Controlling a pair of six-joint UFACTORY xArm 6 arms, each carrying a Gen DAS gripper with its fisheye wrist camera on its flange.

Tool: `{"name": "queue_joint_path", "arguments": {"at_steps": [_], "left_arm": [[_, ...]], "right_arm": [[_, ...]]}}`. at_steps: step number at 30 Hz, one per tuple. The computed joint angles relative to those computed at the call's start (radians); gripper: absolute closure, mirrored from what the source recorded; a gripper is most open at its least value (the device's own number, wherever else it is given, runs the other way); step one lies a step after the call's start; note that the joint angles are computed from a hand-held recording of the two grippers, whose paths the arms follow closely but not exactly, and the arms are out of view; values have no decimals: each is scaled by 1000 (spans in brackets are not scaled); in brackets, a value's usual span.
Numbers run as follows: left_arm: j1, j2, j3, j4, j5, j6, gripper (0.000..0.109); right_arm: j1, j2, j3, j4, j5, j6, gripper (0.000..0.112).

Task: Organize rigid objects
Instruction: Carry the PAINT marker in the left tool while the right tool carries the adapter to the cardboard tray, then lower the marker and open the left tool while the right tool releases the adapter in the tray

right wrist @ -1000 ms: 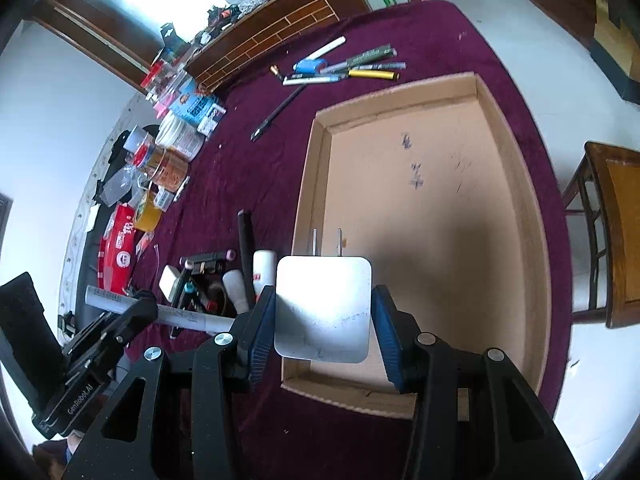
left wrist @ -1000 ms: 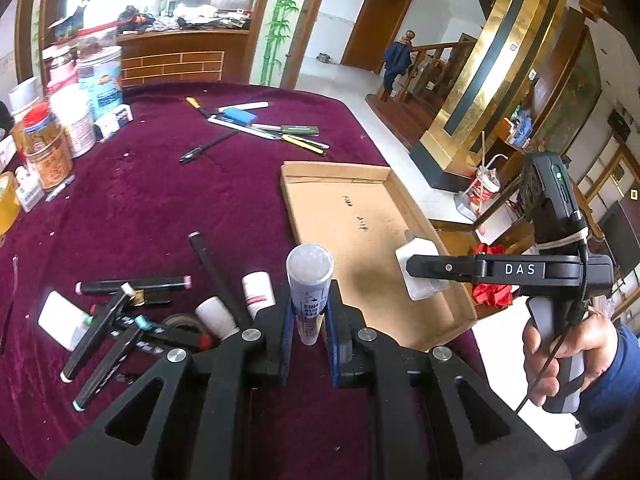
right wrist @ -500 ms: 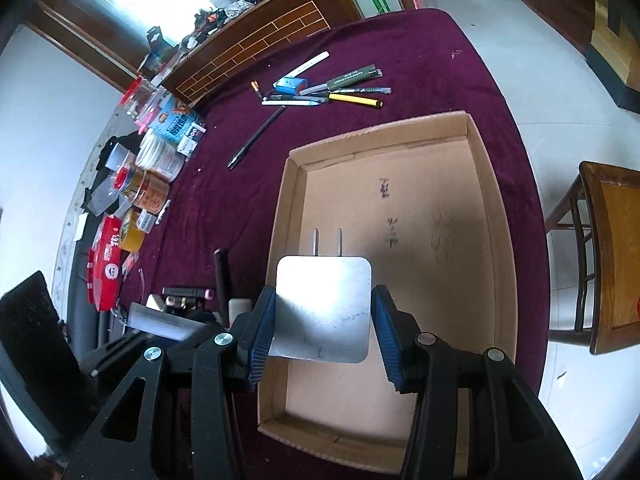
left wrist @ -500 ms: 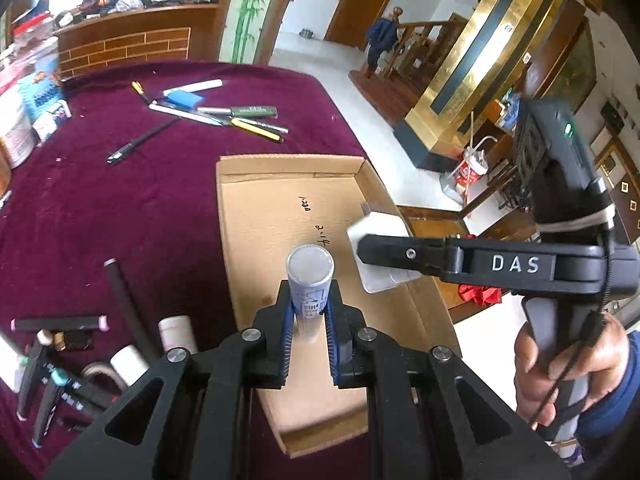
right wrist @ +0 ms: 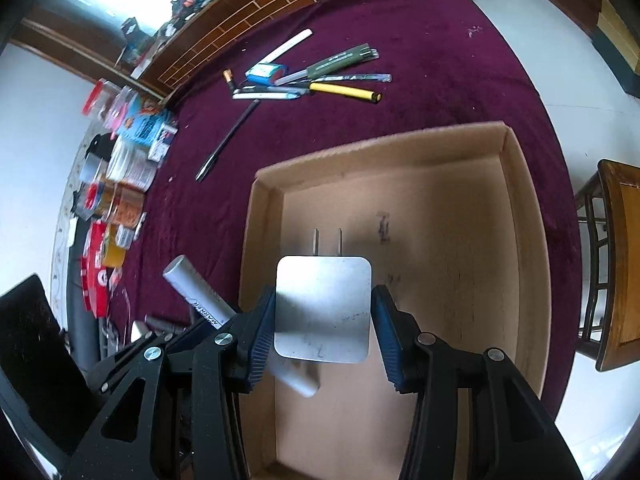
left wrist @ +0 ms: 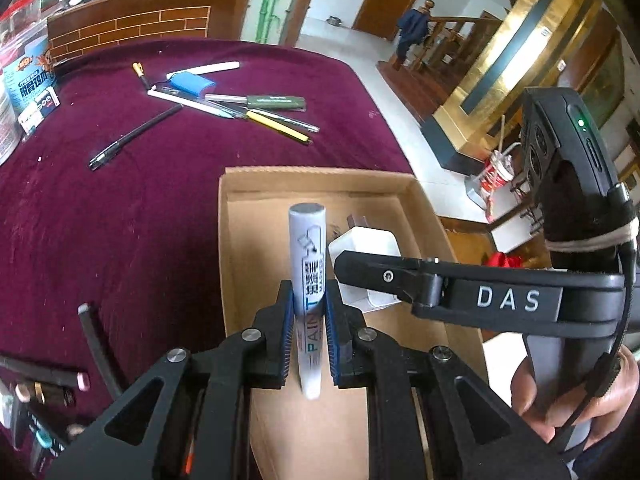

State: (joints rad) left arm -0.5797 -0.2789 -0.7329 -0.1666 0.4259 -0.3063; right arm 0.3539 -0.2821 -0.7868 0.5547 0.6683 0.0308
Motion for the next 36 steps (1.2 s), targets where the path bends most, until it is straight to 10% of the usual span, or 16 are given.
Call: {"name": "queue_joint_path", "arguments": {"at_steps": [24, 36], "left_arm": [[52, 158, -53, -124, -37, 81, 97], [55, 7, 40, -176, -63, 132, 72]], "right_arm": [[16, 225, -174, -132, -27, 50, 67], [41, 87, -72, -178, -81, 145, 65]]}}
